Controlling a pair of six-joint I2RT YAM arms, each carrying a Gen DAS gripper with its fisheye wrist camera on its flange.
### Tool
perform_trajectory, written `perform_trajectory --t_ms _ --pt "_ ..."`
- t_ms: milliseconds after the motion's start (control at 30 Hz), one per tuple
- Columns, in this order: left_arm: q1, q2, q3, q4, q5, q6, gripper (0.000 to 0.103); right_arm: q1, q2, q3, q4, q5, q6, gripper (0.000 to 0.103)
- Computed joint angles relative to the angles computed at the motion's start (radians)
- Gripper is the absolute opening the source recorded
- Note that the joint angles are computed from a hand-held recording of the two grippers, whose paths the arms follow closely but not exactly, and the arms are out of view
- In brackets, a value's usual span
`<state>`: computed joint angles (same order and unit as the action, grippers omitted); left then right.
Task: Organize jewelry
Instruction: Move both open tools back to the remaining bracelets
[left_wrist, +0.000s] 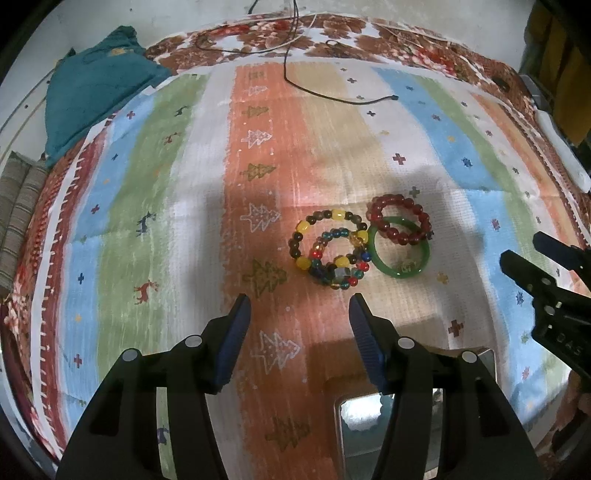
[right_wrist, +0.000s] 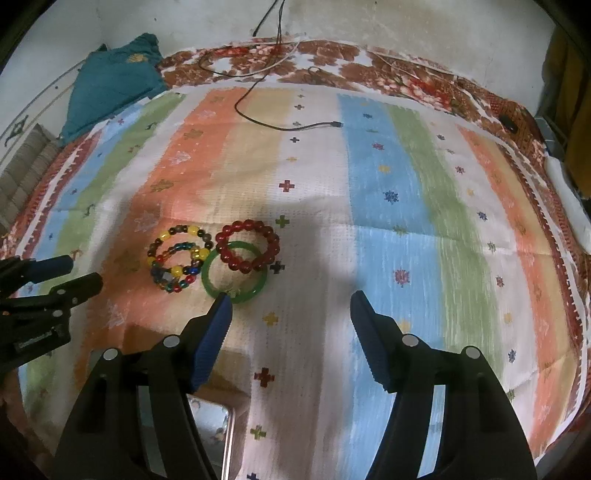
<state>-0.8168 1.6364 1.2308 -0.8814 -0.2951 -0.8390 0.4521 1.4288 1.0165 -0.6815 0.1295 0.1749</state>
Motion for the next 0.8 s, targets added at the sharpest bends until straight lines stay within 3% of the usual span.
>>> perform_trajectory --t_ms 800 --pt "0.082 0.123 0.05 0.056 0.058 0.118 0.055 -0.049 0.176 0.081 0.046 -0.05 -0.013 0.066"
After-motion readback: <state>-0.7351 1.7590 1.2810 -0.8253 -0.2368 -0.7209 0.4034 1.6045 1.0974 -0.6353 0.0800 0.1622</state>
